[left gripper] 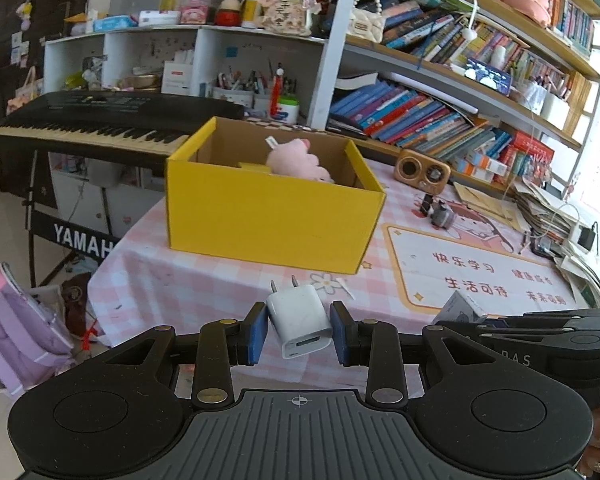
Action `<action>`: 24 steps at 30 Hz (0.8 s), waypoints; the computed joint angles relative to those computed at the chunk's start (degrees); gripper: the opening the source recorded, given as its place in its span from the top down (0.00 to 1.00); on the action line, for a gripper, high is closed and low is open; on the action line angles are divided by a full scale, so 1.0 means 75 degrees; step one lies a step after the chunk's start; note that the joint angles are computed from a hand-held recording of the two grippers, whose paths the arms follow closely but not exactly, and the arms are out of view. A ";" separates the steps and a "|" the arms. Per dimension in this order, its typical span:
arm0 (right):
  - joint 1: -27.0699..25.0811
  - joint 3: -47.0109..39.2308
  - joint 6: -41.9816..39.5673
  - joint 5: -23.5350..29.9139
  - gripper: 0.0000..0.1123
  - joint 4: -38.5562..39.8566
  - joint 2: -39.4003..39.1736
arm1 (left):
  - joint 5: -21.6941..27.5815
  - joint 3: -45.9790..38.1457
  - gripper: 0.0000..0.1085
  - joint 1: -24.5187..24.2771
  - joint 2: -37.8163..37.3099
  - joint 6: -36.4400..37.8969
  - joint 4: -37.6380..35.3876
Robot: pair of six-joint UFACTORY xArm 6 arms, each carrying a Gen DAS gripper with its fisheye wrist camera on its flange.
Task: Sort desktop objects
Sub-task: 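Lift and carry the plug and small box toward the yellow box with both grippers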
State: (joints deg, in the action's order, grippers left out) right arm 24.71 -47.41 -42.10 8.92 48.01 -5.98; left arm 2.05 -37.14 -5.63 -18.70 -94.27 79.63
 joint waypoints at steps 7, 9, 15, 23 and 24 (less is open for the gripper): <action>0.0042 -0.0361 0.0025 0.0145 0.88 -0.0230 0.0290 | -0.0097 -0.0040 0.70 0.0200 0.0097 -0.0036 -0.0030; 0.0027 -0.0481 0.0077 0.0203 0.88 -0.0331 0.0386 | -0.0125 -0.0076 0.70 0.0256 0.0163 -0.0043 -0.0061; -0.0027 -0.0925 -0.0240 0.0391 0.88 -0.0213 0.0727 | -0.0115 -0.0335 0.70 0.0331 0.0499 -0.0130 -0.0094; -0.0125 -0.2069 -0.1459 0.0537 0.88 0.0909 0.1431 | 0.0216 -0.1119 0.70 0.0405 0.1011 -0.0675 0.0546; -0.0141 -0.2259 -0.1623 0.0568 0.88 0.1058 0.1532 | 0.0244 -0.1255 0.70 0.0420 0.1102 -0.0752 0.0636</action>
